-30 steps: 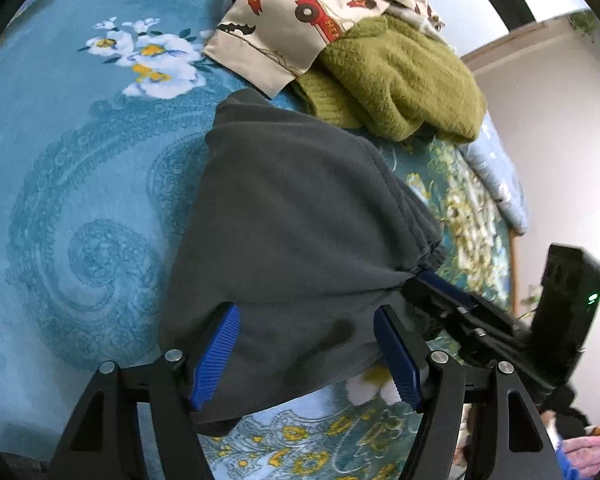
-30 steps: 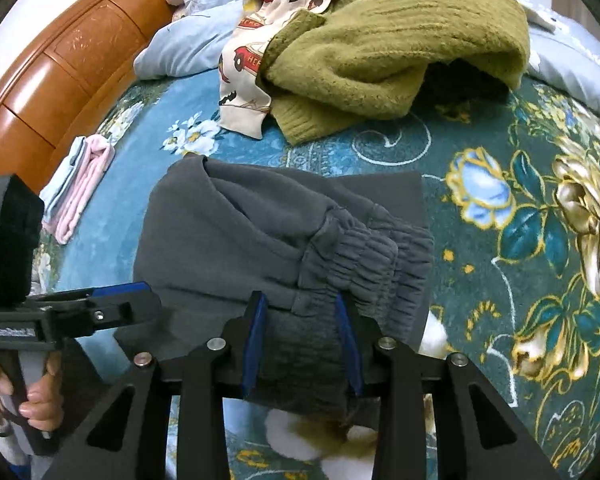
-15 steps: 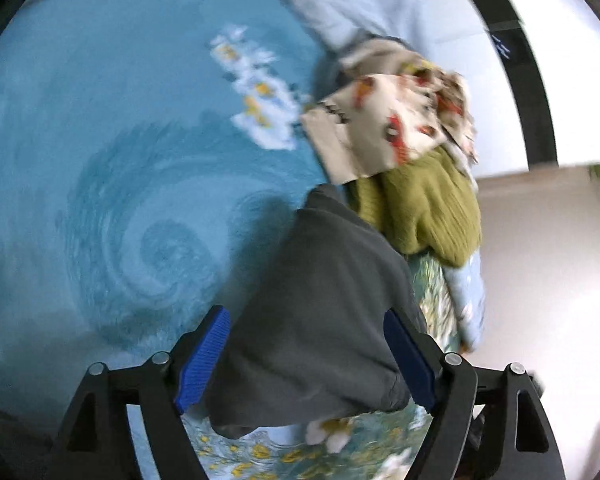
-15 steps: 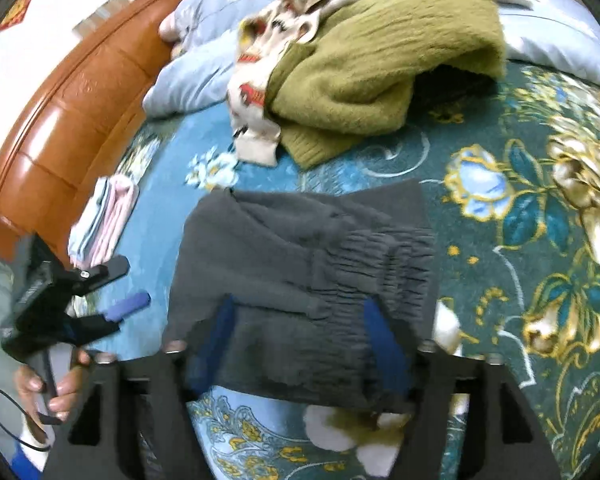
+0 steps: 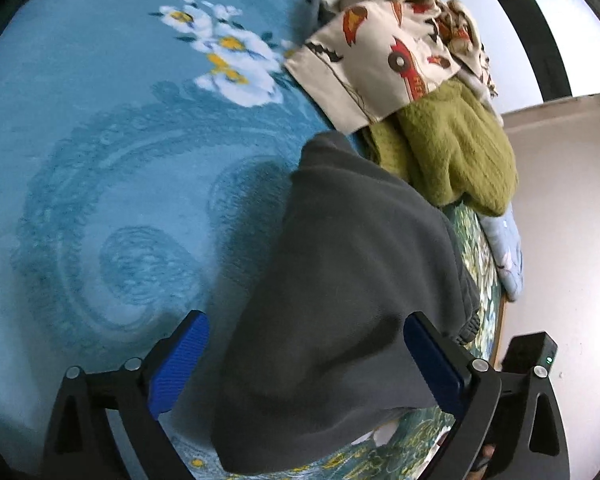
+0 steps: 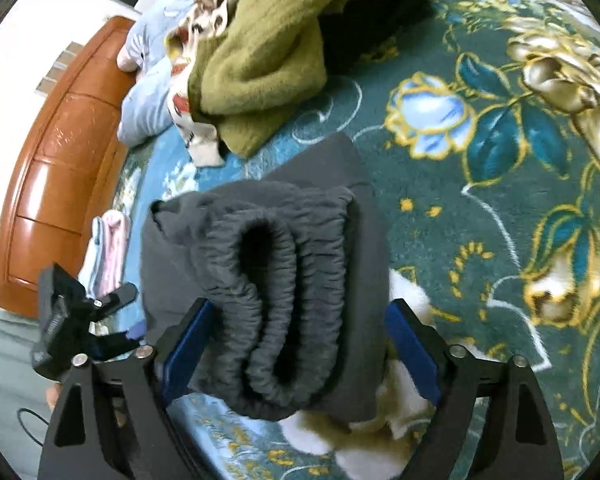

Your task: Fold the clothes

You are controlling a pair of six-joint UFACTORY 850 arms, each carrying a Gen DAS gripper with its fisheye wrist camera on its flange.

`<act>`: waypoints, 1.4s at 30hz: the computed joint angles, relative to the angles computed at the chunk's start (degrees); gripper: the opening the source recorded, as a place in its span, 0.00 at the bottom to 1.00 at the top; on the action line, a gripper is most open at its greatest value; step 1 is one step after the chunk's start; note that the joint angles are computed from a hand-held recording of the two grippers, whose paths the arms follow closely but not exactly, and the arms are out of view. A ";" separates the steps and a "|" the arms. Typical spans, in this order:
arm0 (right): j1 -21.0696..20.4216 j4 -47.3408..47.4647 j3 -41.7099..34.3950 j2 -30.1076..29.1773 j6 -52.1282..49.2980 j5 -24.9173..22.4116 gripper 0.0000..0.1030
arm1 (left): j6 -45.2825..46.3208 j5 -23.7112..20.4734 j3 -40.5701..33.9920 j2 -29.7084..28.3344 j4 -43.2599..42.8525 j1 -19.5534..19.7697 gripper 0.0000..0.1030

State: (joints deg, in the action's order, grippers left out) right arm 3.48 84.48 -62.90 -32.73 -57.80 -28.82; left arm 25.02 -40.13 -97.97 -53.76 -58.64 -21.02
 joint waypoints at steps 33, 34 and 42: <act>1.03 -7.19 -6.59 -5.43 0.63 -1.98 1.00 | 5.63 -5.27 -4.11 -3.76 2.69 -1.00 0.98; 1.07 -7.56 -7.10 -5.81 1.55 -2.06 1.00 | 5.96 -5.24 -3.80 -3.57 2.59 -0.97 0.98; 2.07 -10.67 -7.23 -4.07 5.79 -0.90 0.91 | 10.29 -5.69 -0.32 -1.54 -1.40 -0.01 0.86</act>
